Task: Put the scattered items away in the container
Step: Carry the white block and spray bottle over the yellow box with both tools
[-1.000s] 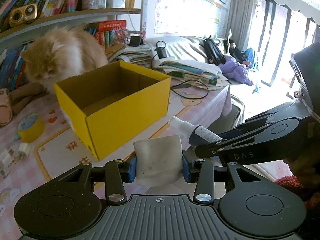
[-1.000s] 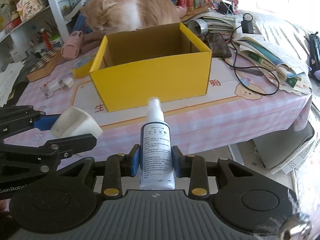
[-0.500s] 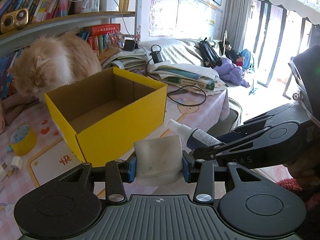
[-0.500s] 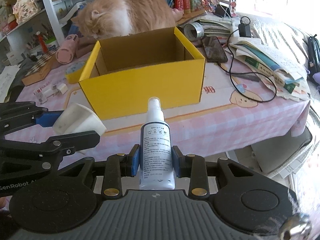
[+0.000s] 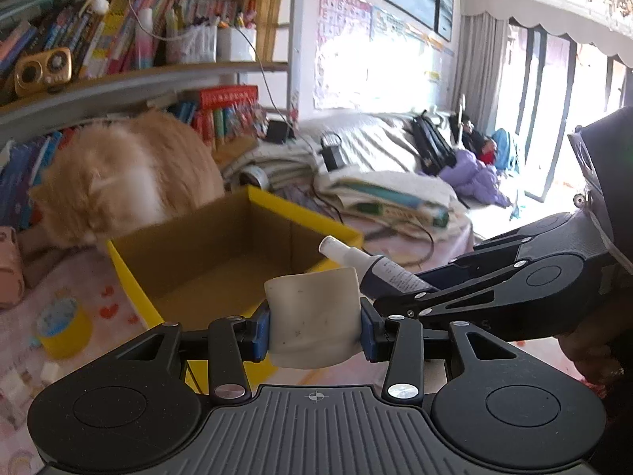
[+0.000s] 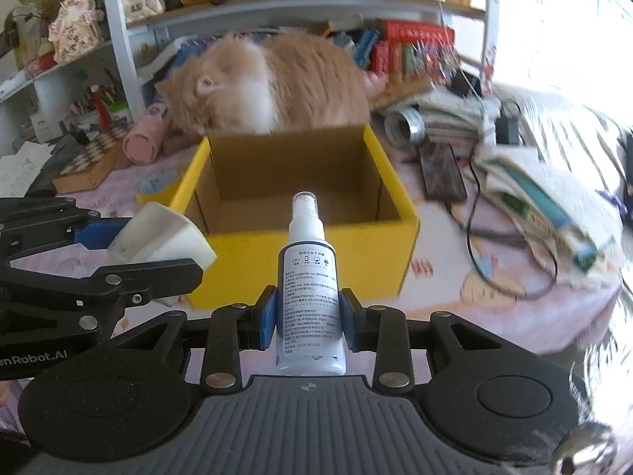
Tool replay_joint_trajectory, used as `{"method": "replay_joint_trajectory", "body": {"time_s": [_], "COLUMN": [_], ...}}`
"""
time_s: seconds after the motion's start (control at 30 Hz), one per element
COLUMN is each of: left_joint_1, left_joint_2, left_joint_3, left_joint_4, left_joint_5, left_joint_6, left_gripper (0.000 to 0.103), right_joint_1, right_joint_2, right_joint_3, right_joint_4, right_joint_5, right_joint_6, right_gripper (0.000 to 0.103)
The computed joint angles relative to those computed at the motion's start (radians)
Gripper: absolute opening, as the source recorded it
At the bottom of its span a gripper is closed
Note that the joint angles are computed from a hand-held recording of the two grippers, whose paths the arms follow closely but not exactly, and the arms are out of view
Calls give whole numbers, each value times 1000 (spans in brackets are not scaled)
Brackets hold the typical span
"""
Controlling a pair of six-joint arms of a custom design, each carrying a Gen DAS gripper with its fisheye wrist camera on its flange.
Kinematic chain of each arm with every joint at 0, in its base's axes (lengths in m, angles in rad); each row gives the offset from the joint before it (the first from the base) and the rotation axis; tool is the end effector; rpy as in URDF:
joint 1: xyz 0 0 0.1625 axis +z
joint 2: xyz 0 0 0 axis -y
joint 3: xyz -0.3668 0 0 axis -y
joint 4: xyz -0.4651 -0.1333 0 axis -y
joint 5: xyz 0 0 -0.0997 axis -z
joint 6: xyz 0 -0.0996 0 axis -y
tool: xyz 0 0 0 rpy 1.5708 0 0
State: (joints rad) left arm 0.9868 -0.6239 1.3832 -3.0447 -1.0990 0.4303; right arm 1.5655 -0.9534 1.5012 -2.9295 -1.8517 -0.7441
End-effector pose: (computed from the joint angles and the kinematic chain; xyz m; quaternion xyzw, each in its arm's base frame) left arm -0.2747 -0.7396 0.0549 0.3710 0.8359 -0.3559 0.1922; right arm 0.1017 -0.7480 0.2257 0.2770 -0.8684 0.3164 0.2627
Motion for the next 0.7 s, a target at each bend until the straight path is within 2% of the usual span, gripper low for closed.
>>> {"method": "replay_joint_trajectory", "body": {"time_s": [0.2,0.33,0.5,0.7], "left_joint_1": [8,21,37,48], "left_joint_2": [74,141,227,340], "left_joint_3": [-125,-233,-361,-529], "left_joint_4": [4,35,84,159], "left_joint_5": [29,71,157,239], "left_joint_6": [18,12,-28,-4], "left_gripper": [41,41,41,41], "right_joint_1": [-3,-9,-16,-20], "right_joint_2": [88,171,287,457], "right_joint_3": [-159,-302,-487,-750], "right_joint_4": [74,162,285,470], "right_joint_5": [54,74,83,65], "right_joint_6": [-42,-64,-97,-158], "right_gripper": [31,31,31,31]}}
